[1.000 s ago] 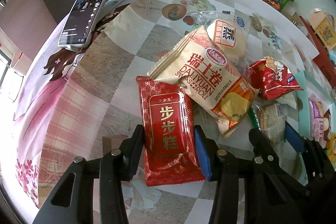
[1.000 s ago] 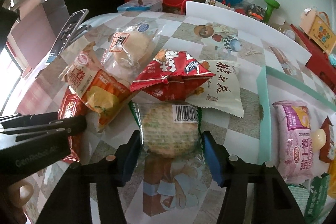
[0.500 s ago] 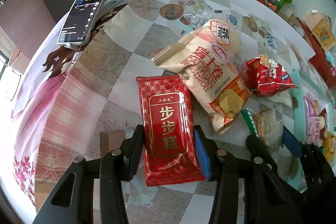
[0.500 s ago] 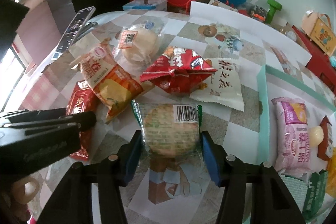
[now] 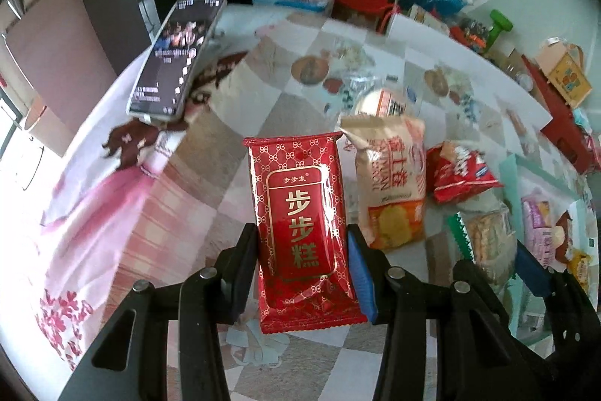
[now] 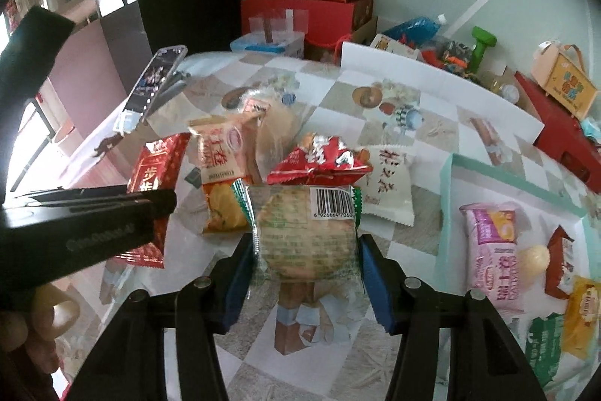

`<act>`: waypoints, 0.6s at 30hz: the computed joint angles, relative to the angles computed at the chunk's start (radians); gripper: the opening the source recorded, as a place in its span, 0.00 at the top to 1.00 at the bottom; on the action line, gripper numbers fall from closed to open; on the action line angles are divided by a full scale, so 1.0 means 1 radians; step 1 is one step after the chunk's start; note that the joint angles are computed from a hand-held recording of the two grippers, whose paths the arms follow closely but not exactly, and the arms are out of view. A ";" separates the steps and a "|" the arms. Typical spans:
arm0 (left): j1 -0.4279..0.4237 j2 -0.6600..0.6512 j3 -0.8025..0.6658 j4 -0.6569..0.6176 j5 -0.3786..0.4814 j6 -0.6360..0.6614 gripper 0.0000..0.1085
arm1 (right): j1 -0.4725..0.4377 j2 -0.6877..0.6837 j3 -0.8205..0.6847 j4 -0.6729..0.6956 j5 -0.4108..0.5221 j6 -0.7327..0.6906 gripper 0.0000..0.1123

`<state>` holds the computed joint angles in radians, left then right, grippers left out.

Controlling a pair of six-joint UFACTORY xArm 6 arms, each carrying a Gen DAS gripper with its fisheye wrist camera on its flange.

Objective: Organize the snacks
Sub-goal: 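Carry both packs into the tray and open both grippers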

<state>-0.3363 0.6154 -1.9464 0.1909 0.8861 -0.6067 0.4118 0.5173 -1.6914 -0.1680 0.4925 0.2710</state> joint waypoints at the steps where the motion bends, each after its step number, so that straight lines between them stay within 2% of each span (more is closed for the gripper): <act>1: -0.001 -0.007 0.006 0.005 -0.006 -0.002 0.56 | -0.001 -0.007 0.007 -0.005 -0.005 0.006 0.49; 12: -0.043 -0.039 -0.013 0.104 -0.053 -0.018 0.56 | -0.030 -0.073 0.073 -0.046 -0.037 0.069 0.49; 18: -0.089 0.000 -0.097 0.137 -0.048 0.015 0.56 | -0.070 -0.123 0.127 -0.074 -0.051 0.130 0.49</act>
<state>-0.4255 0.6152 -2.0430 0.3276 0.8381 -0.5914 0.3422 0.3947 -1.5646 -0.2422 0.4411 0.4009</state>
